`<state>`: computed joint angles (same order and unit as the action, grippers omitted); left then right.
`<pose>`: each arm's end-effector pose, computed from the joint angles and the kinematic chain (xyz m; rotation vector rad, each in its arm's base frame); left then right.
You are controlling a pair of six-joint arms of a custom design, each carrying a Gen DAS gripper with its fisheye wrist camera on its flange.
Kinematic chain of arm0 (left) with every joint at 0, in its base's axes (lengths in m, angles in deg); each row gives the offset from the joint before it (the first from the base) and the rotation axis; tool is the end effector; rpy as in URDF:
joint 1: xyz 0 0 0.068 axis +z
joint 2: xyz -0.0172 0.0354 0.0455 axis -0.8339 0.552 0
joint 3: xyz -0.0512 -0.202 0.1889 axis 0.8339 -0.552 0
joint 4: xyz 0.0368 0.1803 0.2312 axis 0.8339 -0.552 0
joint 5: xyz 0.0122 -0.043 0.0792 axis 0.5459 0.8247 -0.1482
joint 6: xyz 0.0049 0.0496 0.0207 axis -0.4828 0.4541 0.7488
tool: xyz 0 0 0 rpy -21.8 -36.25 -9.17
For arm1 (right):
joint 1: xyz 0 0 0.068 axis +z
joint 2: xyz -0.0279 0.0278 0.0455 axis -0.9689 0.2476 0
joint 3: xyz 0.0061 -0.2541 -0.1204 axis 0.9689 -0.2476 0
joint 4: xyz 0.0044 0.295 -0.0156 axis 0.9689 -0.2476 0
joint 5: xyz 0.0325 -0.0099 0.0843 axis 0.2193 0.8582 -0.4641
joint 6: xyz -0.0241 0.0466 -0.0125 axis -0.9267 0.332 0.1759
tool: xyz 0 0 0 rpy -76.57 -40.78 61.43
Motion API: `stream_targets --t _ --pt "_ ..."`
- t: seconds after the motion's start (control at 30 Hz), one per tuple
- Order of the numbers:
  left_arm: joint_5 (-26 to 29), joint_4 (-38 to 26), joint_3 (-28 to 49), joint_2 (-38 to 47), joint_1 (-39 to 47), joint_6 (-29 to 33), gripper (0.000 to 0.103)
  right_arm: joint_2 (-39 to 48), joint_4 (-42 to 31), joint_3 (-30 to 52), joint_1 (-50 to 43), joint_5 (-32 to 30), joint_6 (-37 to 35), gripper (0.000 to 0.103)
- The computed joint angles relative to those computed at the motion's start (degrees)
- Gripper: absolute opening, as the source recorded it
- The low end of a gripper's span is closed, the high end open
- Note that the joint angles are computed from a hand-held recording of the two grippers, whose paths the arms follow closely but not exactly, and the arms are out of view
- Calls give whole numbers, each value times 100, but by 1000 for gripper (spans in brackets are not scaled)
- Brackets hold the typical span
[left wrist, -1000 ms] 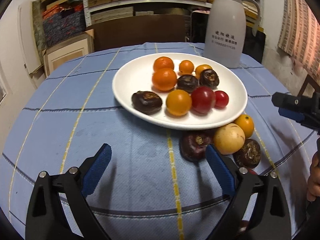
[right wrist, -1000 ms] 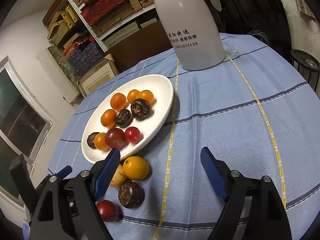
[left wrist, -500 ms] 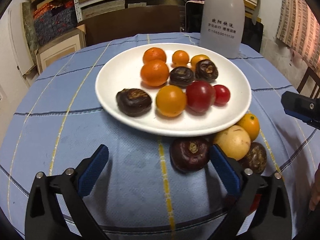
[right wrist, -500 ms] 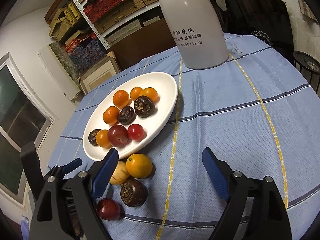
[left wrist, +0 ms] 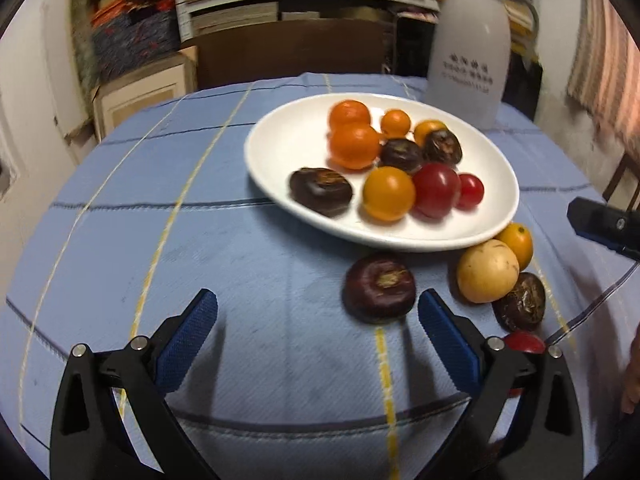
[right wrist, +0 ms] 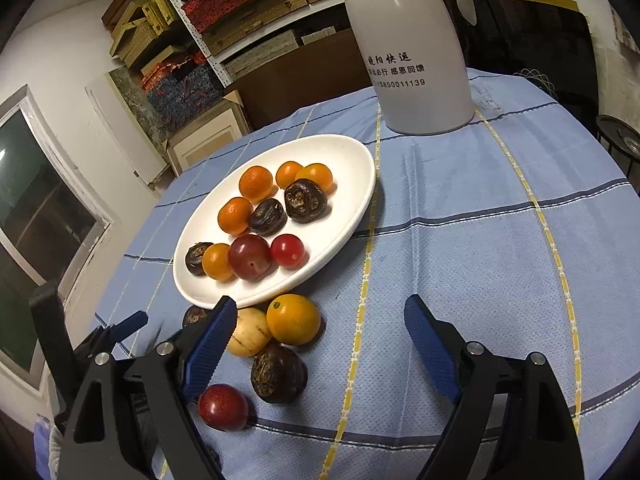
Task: Organize fruits
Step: 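Grasp a dark red-brown fruit with the left tool while the right tool grasps an orange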
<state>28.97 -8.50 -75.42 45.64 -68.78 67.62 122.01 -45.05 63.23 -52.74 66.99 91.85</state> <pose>0.1973 -0.0355 0.0397 -0.0144 2.3880 0.0786 0.2409 0.1095 0.0592 -0.1233 2.3574 0.6277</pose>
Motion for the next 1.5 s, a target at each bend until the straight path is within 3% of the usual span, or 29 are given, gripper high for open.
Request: stream_targets --t 0.23,0.37,0.57,0.7,0.8,0.9,0.97,1.13,1.3,1.4,1.47,1.5 --pt "-188 -610 791 761 -131 -86 99 332 -260 281 125 -10 -134 86" --pt "200 -661 772 775 325 -131 99 528 -446 455 265 166 -236 86" --pt "309 -639 581 628 636 -179 99 688 -724 606 74 716 -281 86" --pt "265 -645 553 597 624 -229 99 551 -385 389 -484 34 -141 86" --pt "246 -645 542 589 610 -260 99 562 -306 384 -271 56 -296 86" --pt "222 -652 522 566 599 -290 99 799 -327 547 47 70 -386 74" --pt "216 -637 486 542 604 -293 99 854 -465 642 295 243 -484 61" --pt "234 -655 502 533 593 -302 99 960 -435 687 406 323 -556 51" --pt "673 -464 489 524 659 -57 98 977 -299 635 527 568 -512 48" --pt "701 -390 509 548 601 11 85 1031 -281 678 614 737 -556 40" --pt "669 -338 490 514 591 64 67 1024 -313 692 669 845 -618 38" --pt "731 -302 454 470 626 111 63 994 -340 680 679 866 -644 38"
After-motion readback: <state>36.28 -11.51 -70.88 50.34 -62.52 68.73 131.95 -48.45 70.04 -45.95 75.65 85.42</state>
